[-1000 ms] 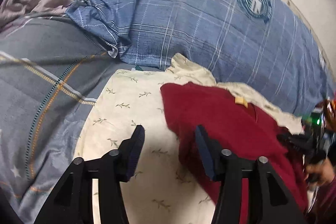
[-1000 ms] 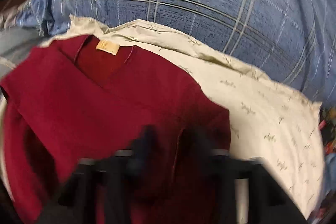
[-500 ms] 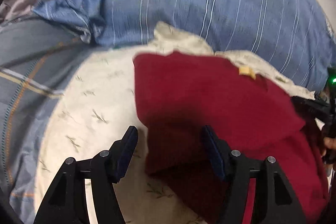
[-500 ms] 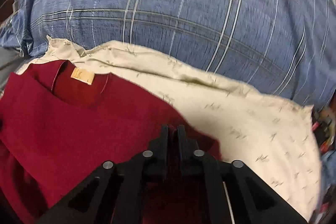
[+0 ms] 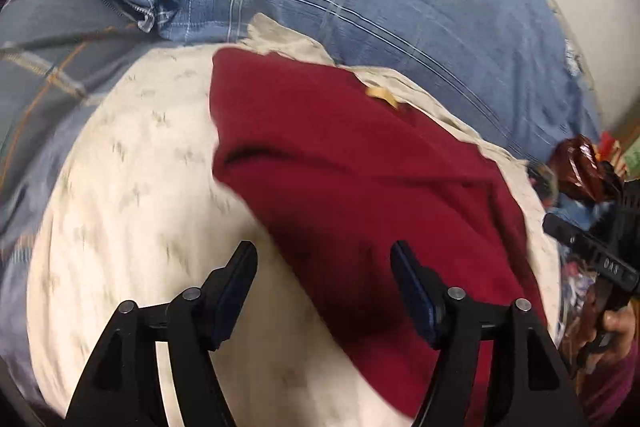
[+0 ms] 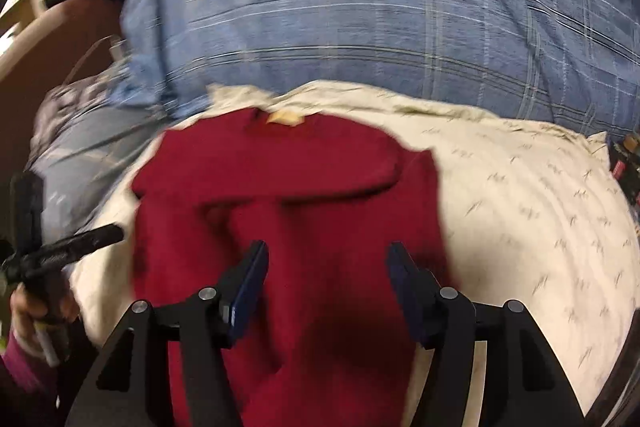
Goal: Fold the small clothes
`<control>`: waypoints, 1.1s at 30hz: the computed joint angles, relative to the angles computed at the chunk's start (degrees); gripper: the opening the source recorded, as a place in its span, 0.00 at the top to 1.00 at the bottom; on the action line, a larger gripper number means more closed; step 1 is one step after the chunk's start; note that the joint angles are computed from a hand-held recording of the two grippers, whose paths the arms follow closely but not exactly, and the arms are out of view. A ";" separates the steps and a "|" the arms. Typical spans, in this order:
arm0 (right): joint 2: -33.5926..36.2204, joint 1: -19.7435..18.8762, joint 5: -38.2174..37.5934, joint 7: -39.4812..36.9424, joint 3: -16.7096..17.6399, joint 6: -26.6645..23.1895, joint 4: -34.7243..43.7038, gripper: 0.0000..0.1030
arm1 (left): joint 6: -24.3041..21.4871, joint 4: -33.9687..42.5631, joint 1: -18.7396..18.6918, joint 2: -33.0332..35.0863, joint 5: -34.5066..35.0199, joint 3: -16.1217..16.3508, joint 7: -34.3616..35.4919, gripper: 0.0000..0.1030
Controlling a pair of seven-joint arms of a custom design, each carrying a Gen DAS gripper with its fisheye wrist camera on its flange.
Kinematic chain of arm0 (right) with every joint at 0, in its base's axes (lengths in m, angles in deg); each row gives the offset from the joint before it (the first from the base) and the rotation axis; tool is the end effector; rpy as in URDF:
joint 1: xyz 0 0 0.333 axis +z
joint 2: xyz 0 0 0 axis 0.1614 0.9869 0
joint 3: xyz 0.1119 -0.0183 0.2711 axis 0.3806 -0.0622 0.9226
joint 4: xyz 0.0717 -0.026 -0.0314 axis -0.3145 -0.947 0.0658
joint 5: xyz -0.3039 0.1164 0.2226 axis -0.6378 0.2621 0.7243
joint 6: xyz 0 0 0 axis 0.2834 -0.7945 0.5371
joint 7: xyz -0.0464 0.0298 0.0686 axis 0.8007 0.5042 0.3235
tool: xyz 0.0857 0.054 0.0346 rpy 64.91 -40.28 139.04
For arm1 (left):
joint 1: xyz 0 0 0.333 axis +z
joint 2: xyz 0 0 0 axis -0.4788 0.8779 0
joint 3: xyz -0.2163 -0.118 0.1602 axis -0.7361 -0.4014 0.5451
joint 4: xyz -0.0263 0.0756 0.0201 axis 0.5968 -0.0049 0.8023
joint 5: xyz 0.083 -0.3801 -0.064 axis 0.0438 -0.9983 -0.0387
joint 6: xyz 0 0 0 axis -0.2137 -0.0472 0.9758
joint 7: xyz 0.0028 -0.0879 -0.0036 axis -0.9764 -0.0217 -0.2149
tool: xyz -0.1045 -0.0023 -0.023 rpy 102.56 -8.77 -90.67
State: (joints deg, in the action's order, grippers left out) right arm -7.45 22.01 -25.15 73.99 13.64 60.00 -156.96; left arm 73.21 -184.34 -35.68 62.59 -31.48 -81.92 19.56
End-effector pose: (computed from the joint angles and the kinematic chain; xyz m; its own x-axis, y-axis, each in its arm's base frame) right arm 0.6571 0.1888 0.5292 0.5508 -0.8324 -0.0609 -0.6675 -0.3955 -0.6308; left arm 0.5939 -0.1824 0.4728 0.3177 -0.8498 0.4206 -0.6653 -0.5159 -0.5397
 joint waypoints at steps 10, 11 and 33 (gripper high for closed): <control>-13.30 0.47 6.91 -6.68 -0.29 3.96 -17.89 0.29 | 2.23 -8.52 -3.58 -5.13 -19.04 -3.60 9.52 0.31; -13.66 0.44 7.62 -6.42 -0.44 3.58 -18.17 0.29 | 2.20 -8.17 -3.98 -4.65 -20.38 -3.82 10.61 0.31; -14.72 -1.00 13.18 -5.79 -1.99 3.51 -18.71 0.28 | 7.06 -18.62 -2.95 -16.23 -31.29 -4.88 24.10 0.94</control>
State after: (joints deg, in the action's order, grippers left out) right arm -22.17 21.00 -11.97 68.20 11.64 63.52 -175.68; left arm 80.27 -202.96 -38.63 46.36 -62.77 -86.80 43.66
